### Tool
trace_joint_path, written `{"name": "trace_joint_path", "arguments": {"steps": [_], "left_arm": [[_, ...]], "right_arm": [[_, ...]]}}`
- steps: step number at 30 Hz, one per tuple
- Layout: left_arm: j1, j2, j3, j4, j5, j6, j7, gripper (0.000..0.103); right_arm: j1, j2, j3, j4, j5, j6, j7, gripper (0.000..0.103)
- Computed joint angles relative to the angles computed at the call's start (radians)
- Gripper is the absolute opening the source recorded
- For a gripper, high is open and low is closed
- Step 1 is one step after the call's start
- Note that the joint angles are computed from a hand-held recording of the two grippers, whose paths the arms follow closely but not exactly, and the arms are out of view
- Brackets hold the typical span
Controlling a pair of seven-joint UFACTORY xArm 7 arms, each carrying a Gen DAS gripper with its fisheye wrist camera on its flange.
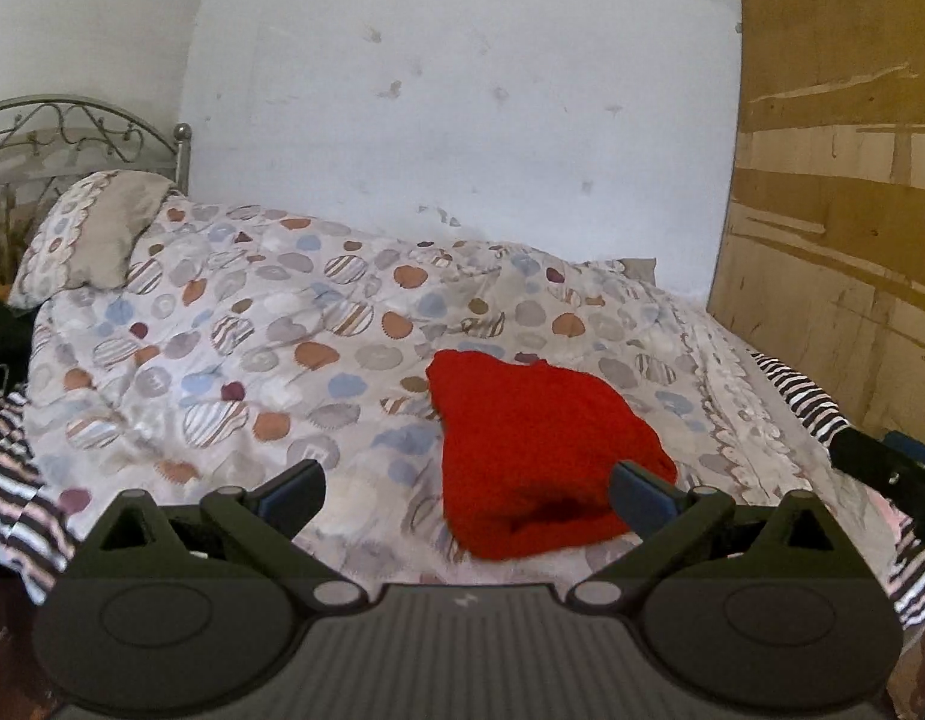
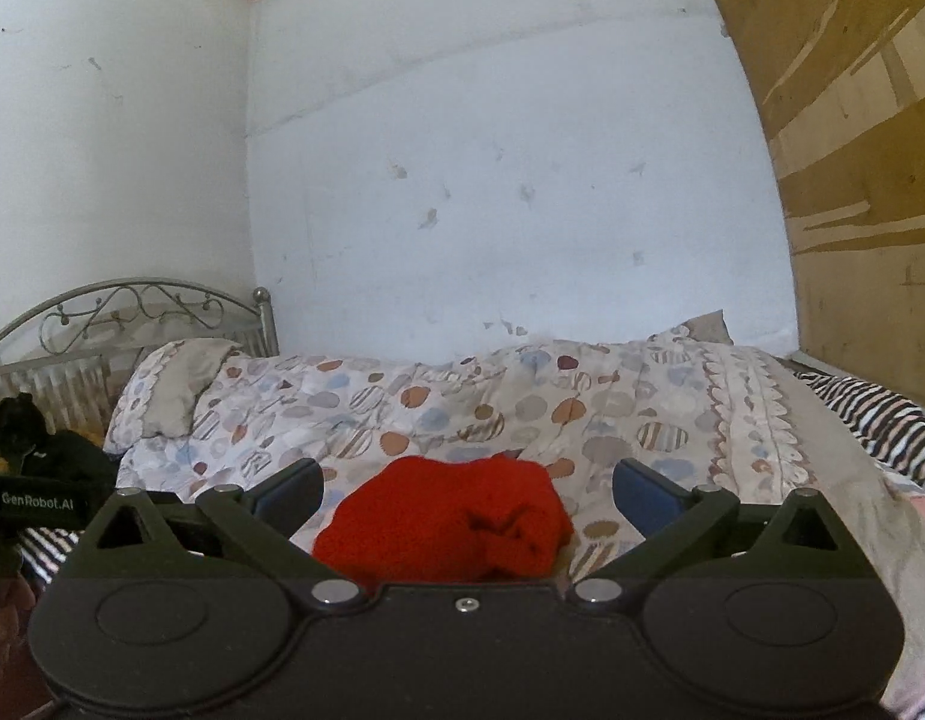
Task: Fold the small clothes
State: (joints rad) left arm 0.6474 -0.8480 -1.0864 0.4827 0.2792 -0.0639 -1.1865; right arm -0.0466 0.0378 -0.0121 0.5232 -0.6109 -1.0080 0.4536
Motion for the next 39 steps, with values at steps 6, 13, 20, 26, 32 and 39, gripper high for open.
{"name": "trace_joint_path", "arguments": {"steps": [6,13,20,26,32,39], "left_arm": [[-0.175,-0.119,0.044,-0.087,0.001,0.099,-0.046,0.103],[-0.281,-0.166,0.047,-0.131,0.045,0.183,-0.141,0.103],[-0.348,-0.185,0.06,-0.15,0.1,0.248,-0.229,0.103],[-0.363,-0.182,0.08,-0.153,0.152,0.261,-0.265,0.103],[-0.371,-0.176,0.091,-0.153,0.181,0.267,-0.287,0.103],[-0.38,-0.175,0.104,-0.157,0.205,0.281,-0.295,0.103]], "right_arm": [[-0.007,-0.092,-0.024,-0.157,-0.047,-0.036,-0.035,0.103],[-0.02,-0.127,-0.05,-0.252,-0.089,-0.057,-0.046,0.103],[-0.019,-0.135,-0.052,-0.273,-0.104,-0.089,-0.049,0.103],[-0.012,-0.149,-0.049,-0.269,-0.102,-0.078,-0.047,0.103],[-0.009,-0.152,-0.053,-0.259,-0.099,-0.063,-0.038,0.103],[-0.014,-0.147,-0.056,-0.254,-0.102,-0.059,-0.036,0.103]]}}
